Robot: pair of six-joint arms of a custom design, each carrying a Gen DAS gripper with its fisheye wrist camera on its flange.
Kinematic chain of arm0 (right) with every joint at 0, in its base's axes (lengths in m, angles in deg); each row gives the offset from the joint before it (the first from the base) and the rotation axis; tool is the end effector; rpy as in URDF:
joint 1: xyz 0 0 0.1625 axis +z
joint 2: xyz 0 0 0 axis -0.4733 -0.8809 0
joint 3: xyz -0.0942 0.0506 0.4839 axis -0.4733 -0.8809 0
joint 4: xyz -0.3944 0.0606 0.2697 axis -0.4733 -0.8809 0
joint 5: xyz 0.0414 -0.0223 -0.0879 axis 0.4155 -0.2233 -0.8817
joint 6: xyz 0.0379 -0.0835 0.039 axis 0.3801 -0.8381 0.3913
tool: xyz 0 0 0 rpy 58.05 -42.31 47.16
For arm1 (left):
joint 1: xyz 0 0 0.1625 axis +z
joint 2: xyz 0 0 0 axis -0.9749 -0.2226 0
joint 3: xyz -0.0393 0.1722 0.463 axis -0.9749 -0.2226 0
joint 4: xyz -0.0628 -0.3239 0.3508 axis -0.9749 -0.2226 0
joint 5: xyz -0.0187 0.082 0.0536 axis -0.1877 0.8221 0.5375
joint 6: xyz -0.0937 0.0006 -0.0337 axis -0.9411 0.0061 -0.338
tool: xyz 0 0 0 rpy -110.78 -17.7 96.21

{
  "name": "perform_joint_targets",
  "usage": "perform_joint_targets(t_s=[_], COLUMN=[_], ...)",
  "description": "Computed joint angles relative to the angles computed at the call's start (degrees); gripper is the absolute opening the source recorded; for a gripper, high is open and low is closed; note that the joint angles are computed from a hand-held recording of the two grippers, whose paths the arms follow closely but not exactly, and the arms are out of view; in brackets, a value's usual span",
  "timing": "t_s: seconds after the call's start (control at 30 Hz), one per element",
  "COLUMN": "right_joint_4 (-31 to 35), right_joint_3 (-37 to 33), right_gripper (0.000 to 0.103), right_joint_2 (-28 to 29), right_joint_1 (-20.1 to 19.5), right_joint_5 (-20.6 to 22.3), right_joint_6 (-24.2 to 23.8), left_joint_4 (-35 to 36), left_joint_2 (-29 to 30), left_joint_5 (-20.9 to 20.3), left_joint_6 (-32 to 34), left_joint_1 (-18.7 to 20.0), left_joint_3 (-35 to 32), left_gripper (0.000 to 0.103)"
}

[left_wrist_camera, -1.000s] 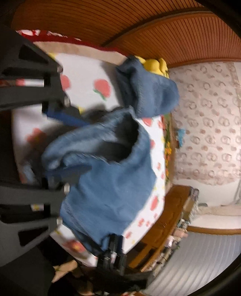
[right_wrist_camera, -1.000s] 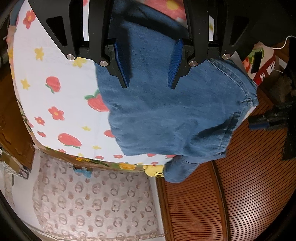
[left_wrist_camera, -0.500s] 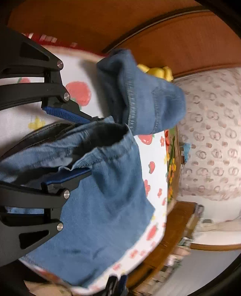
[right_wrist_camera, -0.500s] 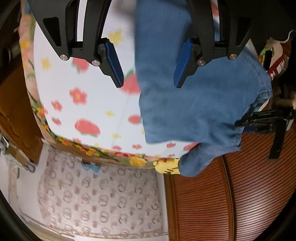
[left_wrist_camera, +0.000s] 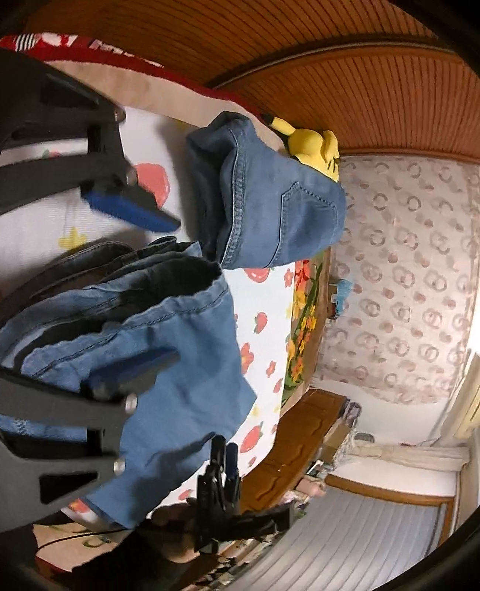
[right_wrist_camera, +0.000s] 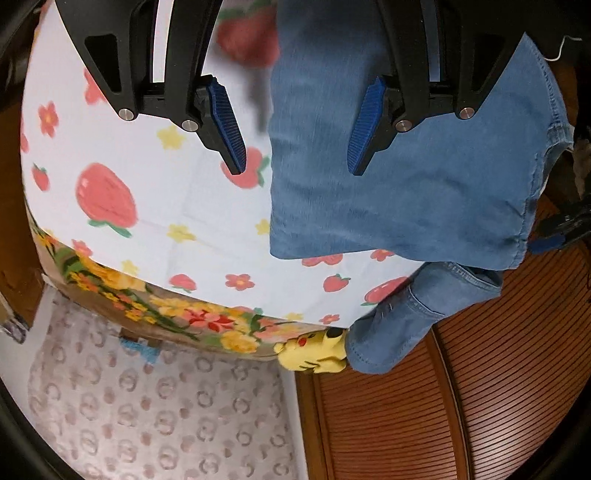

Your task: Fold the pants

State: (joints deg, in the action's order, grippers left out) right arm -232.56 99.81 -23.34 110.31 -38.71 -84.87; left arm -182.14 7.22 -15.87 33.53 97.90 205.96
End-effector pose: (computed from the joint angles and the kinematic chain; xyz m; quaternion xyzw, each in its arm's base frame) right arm 0.0691 -0.4098 0.3296 0.3610 -0.8733 0.2574 0.2020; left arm -0.2952 -0.3366 0.0801 0.2192 0.8774 -0.3555 0.2360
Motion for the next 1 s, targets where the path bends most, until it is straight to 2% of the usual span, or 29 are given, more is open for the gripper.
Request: perform_joint_targets(t_s=[0.1,0.23,0.57,0.6,0.7,0.77,0.83,0.93,1.0], right_joint_4=[0.7,2.4,6.4,6.8,8.0,8.1,11.4,11.1,11.1], right_joint_3=[-1.7,-3.3,-5.0,-5.1,-5.3,-5.3,-5.5,-3.7,-2.9], right_gripper=[0.059,0.059,0.058,0.055,0.041,0.019,0.010,0.008,0.007], right_joint_2=[2.7,5.1,6.7,6.6,6.2,5.8,4.1,0.5,-2.4], right_joint_1=[0.1,0.1,-1.0,-1.1,-1.8,-2.2,-3.3,-4.2,-4.4], right_joint_5=[-0.1,0.4,3.3,3.7,4.7,5.9,9.0,12.6,14.6], right_joint_6=[0.5,0.5,0.5,0.4,0.7,1.1,0.7,-1.4,-1.2], left_joint_4=[3.1,1.8,-2.9,-3.2,-5.2,-4.1,-3.0,-2.9,-2.7], left_joint_2=[1.4,2.9,4.9,5.0,5.3,5.4,5.1,4.0,3.6], left_joint_5=[-1.1,-3.3,-6.9,-7.0,-9.2,-8.8,-8.3,-8.1,-7.9], left_joint_6=[0.2,1.5,2.2,2.3,4.1,4.8,5.5,6.9,8.4], left_joint_1=[3.3,6.4,9.3,9.3,9.6,9.0,8.2,7.0,6.1], left_joint_3=[-2.1,-3.0,-3.2,-3.2,-3.3,-3.5,-3.8,-4.0,-4.6], left_gripper=[0.068,0.068,0.068,0.068,0.051,0.045,0.034,0.023,0.021])
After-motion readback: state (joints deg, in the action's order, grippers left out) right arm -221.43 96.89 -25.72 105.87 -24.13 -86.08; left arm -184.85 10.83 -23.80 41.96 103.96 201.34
